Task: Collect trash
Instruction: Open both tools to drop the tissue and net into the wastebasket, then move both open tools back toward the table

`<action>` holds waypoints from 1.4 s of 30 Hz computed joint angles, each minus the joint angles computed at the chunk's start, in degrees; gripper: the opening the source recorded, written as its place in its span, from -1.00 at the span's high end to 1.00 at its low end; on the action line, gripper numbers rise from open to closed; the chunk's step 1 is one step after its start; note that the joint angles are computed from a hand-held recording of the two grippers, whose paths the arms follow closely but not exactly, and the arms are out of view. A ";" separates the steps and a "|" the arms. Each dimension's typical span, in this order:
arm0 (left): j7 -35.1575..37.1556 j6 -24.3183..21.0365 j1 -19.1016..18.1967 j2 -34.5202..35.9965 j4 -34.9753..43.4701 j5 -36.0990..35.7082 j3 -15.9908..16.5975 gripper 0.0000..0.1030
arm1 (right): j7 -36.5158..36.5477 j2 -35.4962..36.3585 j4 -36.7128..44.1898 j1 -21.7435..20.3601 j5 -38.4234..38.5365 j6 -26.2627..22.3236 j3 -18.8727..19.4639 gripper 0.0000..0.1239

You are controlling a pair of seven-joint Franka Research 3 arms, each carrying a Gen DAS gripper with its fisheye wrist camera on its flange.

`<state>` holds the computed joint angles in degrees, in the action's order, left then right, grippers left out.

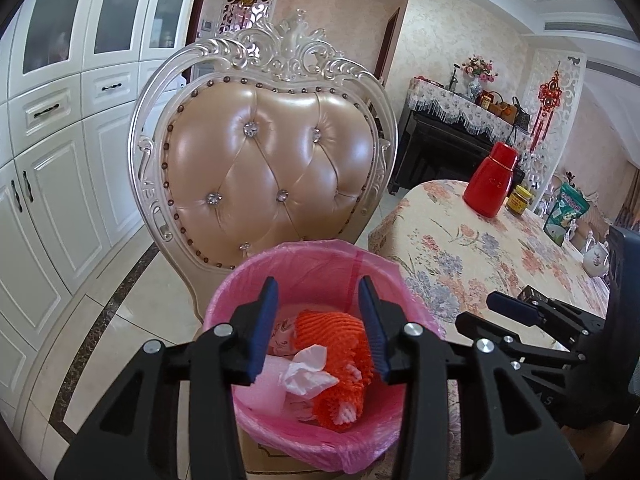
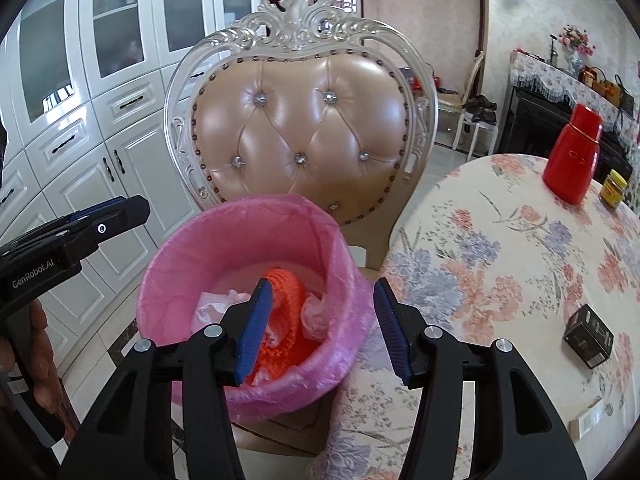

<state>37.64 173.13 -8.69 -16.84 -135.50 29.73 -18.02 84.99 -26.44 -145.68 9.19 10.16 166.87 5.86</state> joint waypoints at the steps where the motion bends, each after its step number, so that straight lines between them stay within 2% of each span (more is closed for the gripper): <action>1: 0.03 0.00 -0.11 0.10 0.14 0.03 -0.11 0.22 | 0.04 -0.46 -0.38 -0.17 -0.04 0.04 -0.10 0.16; 12: -1.18 -0.20 -1.11 2.19 2.59 1.76 -1.71 0.22 | 0.62 -6.44 -5.13 -4.19 -0.87 0.05 -0.92 0.11; 21: -3.44 -0.58 -2.76 4.99 5.42 4.67 -2.87 0.21 | 0.41 -11.30 -9.40 -9.23 -2.04 -0.88 -1.80 0.08; 28: -4.91 -1.77 -5.19 7.88 8.70 7.33 -3.19 0.21 | -1.37 -14.45 -12.48 -12.60 -2.57 -2.08 -3.57 0.03; 36: -7.31 -4.06 -8.71 11.47 13.06 11.25 -2.97 0.19 | -6.02 -17.24 -15.52 -15.73 -1.98 -3.04 -7.30 -0.01; 38: -7.86 -4.75 -9.75 12.50 14.32 12.16 -2.86 0.19 | -7.23 -17.62 -15.95 -16.42 -1.64 -3.08 -7.85 -0.09; 42: -9.17 -6.08 -11.79 14.37 16.67 14.17 -2.48 0.07 | -9.75 -18.11 -16.80 -18.25 -1.18 -3.34 -9.10 -0.13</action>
